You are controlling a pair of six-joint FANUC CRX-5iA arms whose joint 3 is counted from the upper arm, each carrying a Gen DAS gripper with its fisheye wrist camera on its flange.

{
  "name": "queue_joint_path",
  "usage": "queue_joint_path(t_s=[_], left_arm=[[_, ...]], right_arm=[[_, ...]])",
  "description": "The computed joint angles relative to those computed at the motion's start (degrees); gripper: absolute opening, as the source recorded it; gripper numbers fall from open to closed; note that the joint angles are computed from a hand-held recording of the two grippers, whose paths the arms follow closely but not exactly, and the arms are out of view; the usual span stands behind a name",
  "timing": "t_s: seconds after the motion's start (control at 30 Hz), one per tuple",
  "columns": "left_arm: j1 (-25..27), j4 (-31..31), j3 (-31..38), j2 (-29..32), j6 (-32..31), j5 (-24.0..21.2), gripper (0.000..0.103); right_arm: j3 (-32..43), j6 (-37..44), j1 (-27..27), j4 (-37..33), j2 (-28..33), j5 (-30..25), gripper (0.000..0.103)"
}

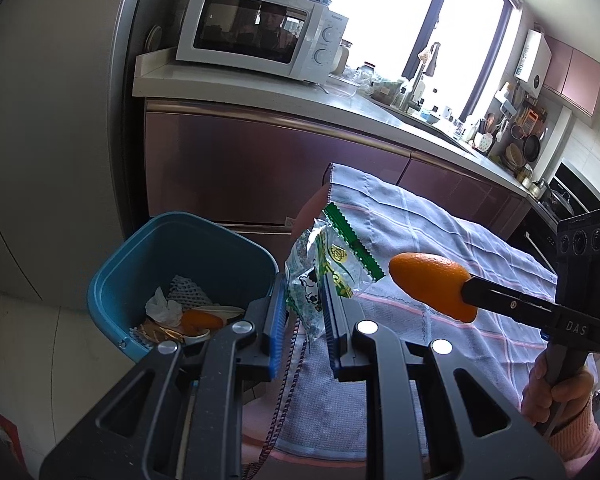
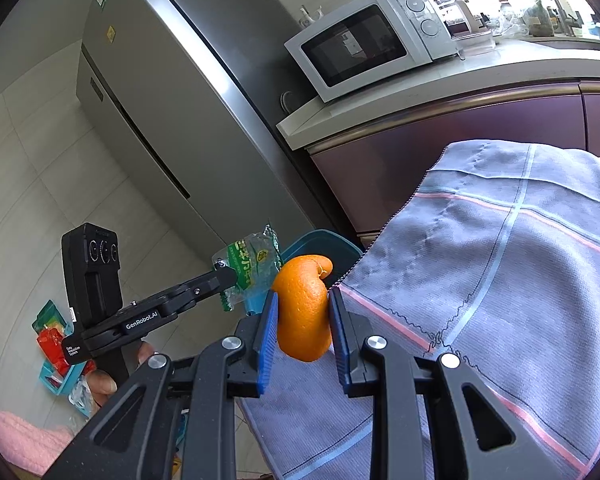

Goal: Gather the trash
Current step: 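Lift the green bag and orange and carry both toward the teal bin, then lower the bag and orange into the bin and open both grippers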

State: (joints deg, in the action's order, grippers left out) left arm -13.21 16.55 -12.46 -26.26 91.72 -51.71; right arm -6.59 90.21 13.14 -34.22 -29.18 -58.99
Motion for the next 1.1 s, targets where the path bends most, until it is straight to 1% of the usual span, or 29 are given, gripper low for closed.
queue_joint_path(t_s=[0.57,1.1], left_arm=[[1.6,0.0,-0.3,-0.4,-0.3,-0.4,0.018],[2.3,-0.7,-0.5,-0.9,0.4,-0.6,0.018]], right_arm=[[1.3,1.2,0.1,-0.9,1.8,-1.0,0.024],[1.8,0.9,1.0,-0.2,2.5,-0.9,0.024]])
